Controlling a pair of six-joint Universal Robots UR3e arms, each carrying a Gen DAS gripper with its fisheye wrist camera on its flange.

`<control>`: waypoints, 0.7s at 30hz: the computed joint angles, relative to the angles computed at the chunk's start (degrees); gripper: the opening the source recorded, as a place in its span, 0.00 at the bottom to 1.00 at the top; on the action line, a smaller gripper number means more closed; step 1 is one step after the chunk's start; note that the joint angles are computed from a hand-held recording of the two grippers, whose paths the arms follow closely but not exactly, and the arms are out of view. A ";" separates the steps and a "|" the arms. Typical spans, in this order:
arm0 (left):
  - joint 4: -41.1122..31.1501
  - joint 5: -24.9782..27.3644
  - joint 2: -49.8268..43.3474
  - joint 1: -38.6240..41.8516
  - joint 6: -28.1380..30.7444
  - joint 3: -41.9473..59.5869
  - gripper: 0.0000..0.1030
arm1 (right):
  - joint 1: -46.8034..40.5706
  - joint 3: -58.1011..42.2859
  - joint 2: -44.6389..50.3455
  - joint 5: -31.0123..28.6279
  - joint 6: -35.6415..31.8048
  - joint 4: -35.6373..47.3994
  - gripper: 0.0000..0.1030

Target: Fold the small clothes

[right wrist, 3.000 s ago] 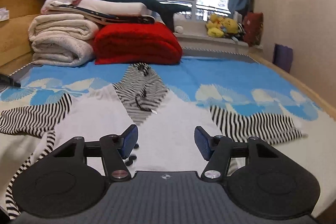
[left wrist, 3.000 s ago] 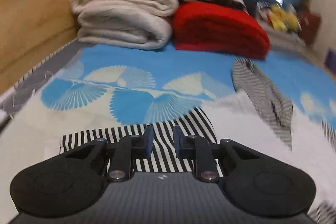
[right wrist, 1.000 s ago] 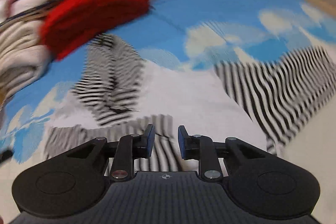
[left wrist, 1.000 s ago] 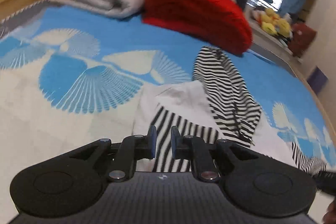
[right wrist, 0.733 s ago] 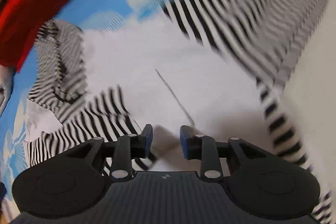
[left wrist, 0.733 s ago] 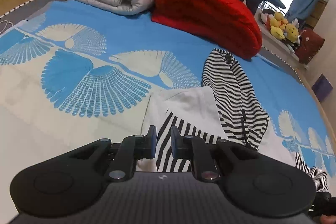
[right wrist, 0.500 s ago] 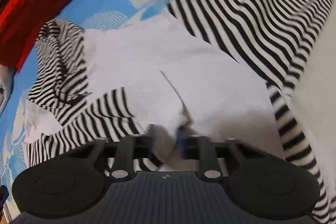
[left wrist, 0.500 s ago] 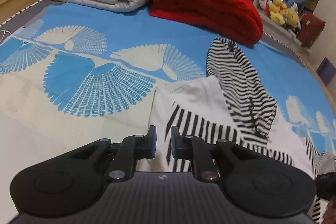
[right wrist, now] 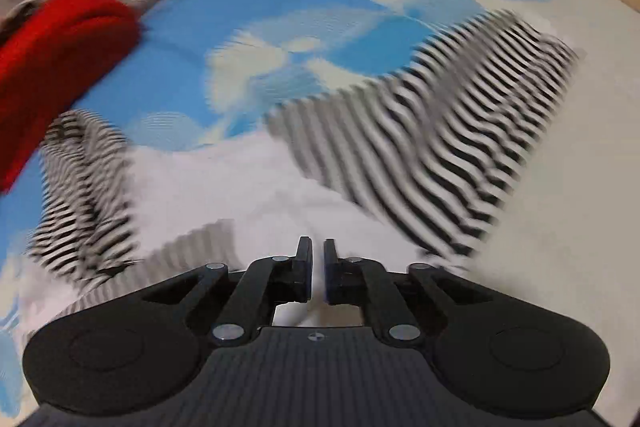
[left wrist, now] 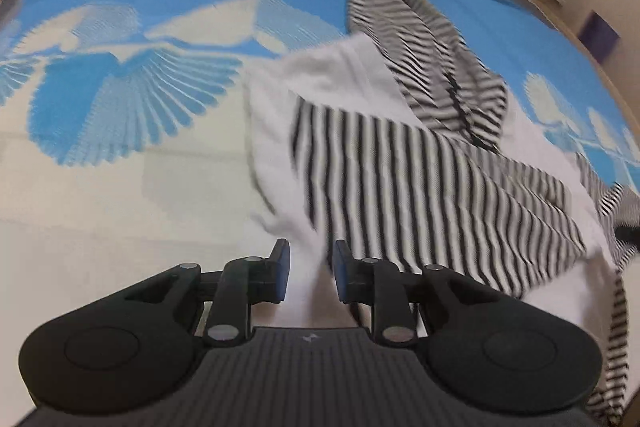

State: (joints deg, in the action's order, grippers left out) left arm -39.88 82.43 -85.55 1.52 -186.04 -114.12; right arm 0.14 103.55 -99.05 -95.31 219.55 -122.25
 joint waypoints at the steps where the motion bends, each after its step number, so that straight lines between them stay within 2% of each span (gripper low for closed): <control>1: -0.70 -1.69 0.02 0.39 0.80 -0.21 0.25 | -0.40 1.00 -0.82 0.21 -0.29 -1.45 0.07; 3: -1.89 -4.28 -0.23 1.04 2.55 -0.88 0.25 | -1.04 3.33 -1.91 3.05 -3.10 -7.81 0.09; 4: -3.66 -3.76 -0.99 0.68 3.51 -0.41 0.25 | -2.45 4.97 -2.55 7.63 -5.17 -10.74 0.19; 5: -7.33 -0.58 -2.84 -0.79 4.48 1.53 0.25 | -4.36 6.14 -2.91 12.74 -6.52 -11.38 0.22; 7: -7.60 5.72 -4.22 -3.54 6.89 1.74 0.40 | -6.56 6.41 -2.06 18.69 -7.37 -8.08 0.24; 8: -8.11 6.99 -4.18 -4.28 6.94 2.29 0.41 | -6.25 4.67 -0.13 18.29 -7.62 -3.62 0.24; 10: -7.45 7.54 -3.41 -4.94 6.04 2.56 0.39 | -4.52 1.27 3.19 13.44 -7.04 3.25 0.24; 12: -4.42 5.03 -2.48 -4.81 6.30 1.94 0.39 | -5.06 1.54 2.66 12.83 -6.05 3.77 0.24; 15: -3.56 -1.18 -2.20 -2.98 5.17 1.15 0.40 | -5.12 3.68 1.21 14.41 -7.36 -1.42 0.25; 16: -4.31 -0.94 -2.86 -3.41 4.57 1.64 0.40 | -6.41 5.28 -0.07 16.06 -8.62 -1.93 0.26; 19: -6.79 4.98 -6.05 -6.43 5.04 3.73 0.40 | -11.17 7.89 -2.19 21.58 -6.75 3.09 0.26; 21: -6.27 5.75 -5.98 -6.51 4.93 3.95 0.40 | -12.34 8.11 -3.51 21.91 -4.91 6.07 0.26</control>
